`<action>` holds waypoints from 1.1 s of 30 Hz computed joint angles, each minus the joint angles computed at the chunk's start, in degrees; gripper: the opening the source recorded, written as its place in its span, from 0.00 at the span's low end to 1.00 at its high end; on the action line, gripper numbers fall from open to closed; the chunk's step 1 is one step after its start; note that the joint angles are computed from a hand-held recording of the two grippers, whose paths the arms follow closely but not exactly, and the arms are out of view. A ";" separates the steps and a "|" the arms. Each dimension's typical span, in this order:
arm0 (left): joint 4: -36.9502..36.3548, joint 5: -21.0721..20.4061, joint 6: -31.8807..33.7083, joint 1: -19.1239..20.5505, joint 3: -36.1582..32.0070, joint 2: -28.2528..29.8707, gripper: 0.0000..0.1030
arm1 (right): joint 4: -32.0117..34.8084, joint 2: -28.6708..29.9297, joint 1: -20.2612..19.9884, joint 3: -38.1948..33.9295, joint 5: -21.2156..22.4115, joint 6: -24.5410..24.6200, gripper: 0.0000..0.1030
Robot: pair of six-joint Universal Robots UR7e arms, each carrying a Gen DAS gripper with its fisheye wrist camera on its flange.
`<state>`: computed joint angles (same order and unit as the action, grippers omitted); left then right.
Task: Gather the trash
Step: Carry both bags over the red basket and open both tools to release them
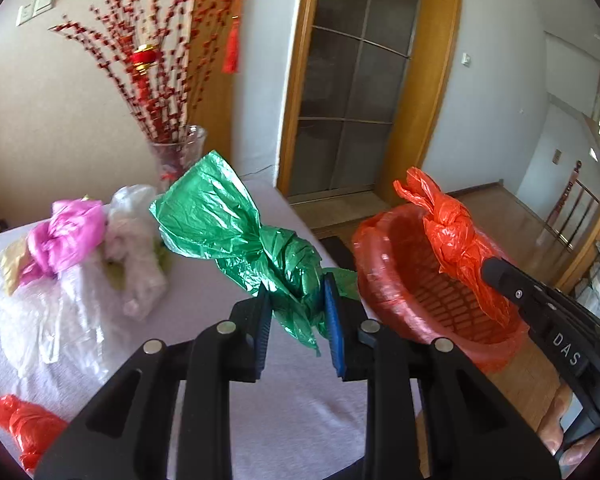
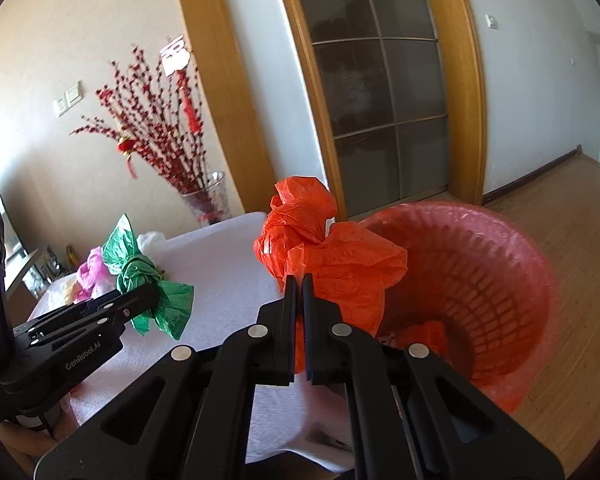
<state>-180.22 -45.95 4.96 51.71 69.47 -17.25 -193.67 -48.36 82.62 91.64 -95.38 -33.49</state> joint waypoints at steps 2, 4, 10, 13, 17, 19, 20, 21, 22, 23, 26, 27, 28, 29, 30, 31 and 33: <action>0.57 -1.62 1.22 -0.01 -1.49 0.87 0.24 | -0.63 -0.43 -0.32 0.01 -0.13 0.51 0.03; 1.57 -3.18 2.14 -0.14 -3.49 2.07 0.25 | -1.49 -0.96 -0.79 0.18 -0.27 1.13 0.03; 5.13 -7.12 4.16 -0.48 -9.31 5.67 0.24 | -3.42 -2.08 -2.12 0.27 -0.64 2.71 0.03; 7.00 -9.07 4.85 -0.53 -12.32 7.39 0.24 | -4.21 -2.41 -2.77 0.15 -0.68 3.22 0.03; 9.38 -12.03 6.03 -0.41 -16.62 9.77 0.25 | -4.77 -2.79 -3.58 -0.15 -0.73 4.11 0.03; 10.60 -13.26 6.29 -0.48 -18.35 10.81 0.25 | -4.69 -2.83 -3.90 -0.53 -0.74 4.56 0.03; 11.41 -13.87 6.48 -0.44 -19.48 11.40 0.25 | -4.64 -2.80 -4.04 -0.78 -0.74 4.79 0.03; 11.99 -14.24 6.65 -0.52 -20.33 11.88 0.24 | -4.90 -2.82 -4.13 -0.67 -0.78 4.92 0.03; 12.74 -14.66 6.98 -0.52 -21.55 12.54 0.24 | -4.93 -2.77 -4.31 -0.93 -0.78 5.16 0.03; 12.73 -14.99 7.19 -0.61 -21.60 12.75 0.25 | -5.01 -2.70 -4.41 -1.09 -0.80 5.34 0.03; 14.60 -15.97 7.59 -0.54 -24.46 14.27 0.25 | -4.70 -2.53 -4.74 -1.83 -0.78 6.13 0.03; 15.14 -16.21 7.55 -0.52 -25.16 14.66 0.25 | -4.39 -2.45 -4.87 -2.15 -0.69 6.41 0.03; 16.10 -16.60 7.54 -0.42 -26.40 15.29 0.25 | -3.80 -2.31 -5.01 -2.70 -0.57 6.68 0.04; 16.70 -16.83 7.57 -0.30 -27.01 15.57 0.27 | -3.13 -2.20 -5.14 -3.23 -0.44 6.84 0.04; 17.17 -17.02 7.60 -0.16 -27.83 16.02 0.28 | -2.26 -2.00 -5.26 -3.98 -0.37 7.26 0.05; 17.56 -17.12 7.45 -0.13 -28.41 16.46 0.31 | -1.90 -1.91 -5.50 -4.39 -0.03 7.88 0.07; 19.32 -17.23 6.92 0.13 -30.43 17.56 0.37 | -0.86 -2.19 -6.00 -4.75 0.29 8.97 0.16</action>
<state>-160.90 -63.18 11.88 51.85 39.03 0.31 -194.53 -50.55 76.62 86.89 -95.08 -24.52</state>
